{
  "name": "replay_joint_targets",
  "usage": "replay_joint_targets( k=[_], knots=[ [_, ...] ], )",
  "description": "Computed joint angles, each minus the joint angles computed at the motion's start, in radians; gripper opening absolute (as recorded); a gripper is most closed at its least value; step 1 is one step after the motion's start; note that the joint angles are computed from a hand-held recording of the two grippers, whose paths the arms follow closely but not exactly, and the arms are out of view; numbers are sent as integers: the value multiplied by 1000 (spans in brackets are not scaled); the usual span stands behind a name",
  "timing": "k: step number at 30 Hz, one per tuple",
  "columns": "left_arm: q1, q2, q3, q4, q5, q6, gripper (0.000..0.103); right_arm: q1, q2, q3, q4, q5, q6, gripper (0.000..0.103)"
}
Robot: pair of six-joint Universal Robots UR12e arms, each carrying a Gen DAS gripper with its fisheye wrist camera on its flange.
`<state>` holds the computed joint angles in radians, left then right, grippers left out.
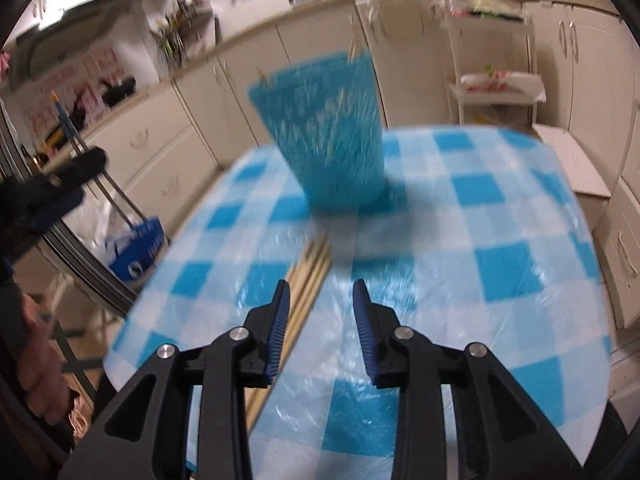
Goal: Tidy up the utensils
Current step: 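Return both open tools to the remaining chopsticks on the cloth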
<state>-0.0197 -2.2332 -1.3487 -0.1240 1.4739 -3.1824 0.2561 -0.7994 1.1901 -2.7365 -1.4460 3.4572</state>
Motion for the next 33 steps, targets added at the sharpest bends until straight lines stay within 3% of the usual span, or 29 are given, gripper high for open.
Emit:
replay_joint_targets(
  k=[16,25,33],
  knots=[
    [4,-15,-3,-113,-6,23,84,21,91,-156,220,-35,-94,27],
    [-13,-39,21,-214,-28,99,84,14,81,-152,271,-79,-273,26],
    [-33,-89,102,-348,-23,169,84,-20,57,-110,259,-66,-335,24]
  ],
)
